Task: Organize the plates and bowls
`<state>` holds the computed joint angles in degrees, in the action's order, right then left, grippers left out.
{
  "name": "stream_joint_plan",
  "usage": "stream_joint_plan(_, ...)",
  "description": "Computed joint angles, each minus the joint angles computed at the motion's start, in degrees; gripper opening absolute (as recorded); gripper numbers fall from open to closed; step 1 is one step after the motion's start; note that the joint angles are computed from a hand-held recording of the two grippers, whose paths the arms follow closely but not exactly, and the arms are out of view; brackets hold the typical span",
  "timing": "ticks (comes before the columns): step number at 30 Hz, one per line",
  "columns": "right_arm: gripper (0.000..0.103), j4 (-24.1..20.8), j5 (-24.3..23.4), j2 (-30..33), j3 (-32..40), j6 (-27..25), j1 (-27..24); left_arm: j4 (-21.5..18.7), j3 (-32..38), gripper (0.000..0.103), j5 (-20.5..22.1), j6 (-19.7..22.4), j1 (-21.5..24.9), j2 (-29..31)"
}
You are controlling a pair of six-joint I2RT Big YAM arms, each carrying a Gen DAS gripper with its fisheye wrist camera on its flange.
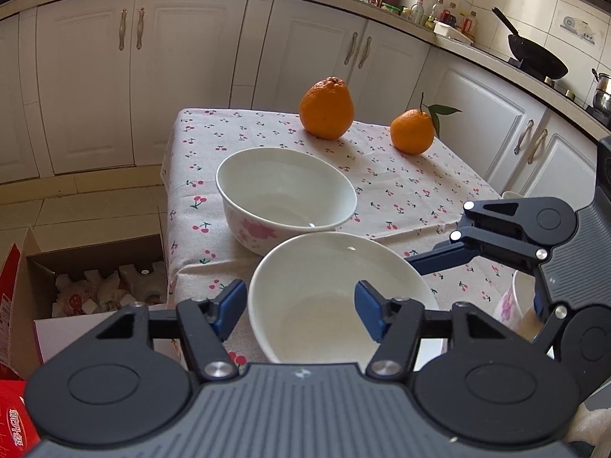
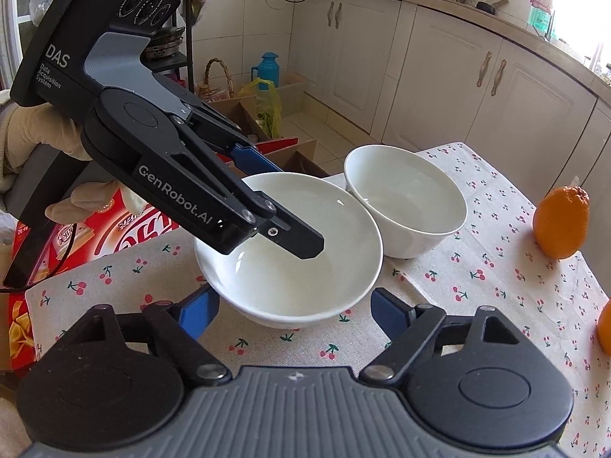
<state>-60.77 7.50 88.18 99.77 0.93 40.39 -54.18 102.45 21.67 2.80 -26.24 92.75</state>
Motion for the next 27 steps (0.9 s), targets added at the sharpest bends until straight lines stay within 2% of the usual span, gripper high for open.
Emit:
stream_joint_plan(6,0.085,0.1,-0.5,-0.2,0.0,-0.4,0.1,-0.5,0.6,0.055,0.4,0.7,-0.1,0.3)
stream_joint_plan(16,0.085,0.0,-0.8,-0.4,-0.1,0.0,0.1,-2.4,1.9,0.054,-1.2,2.1,-0.7,0.7)
stream_joint_plan(27,0.085,-0.1,-0.3,-3.5,-2.2,1.0,0.4,-3.0,1.6,0.055,-2.0,2.7,-2.5,-1.0)
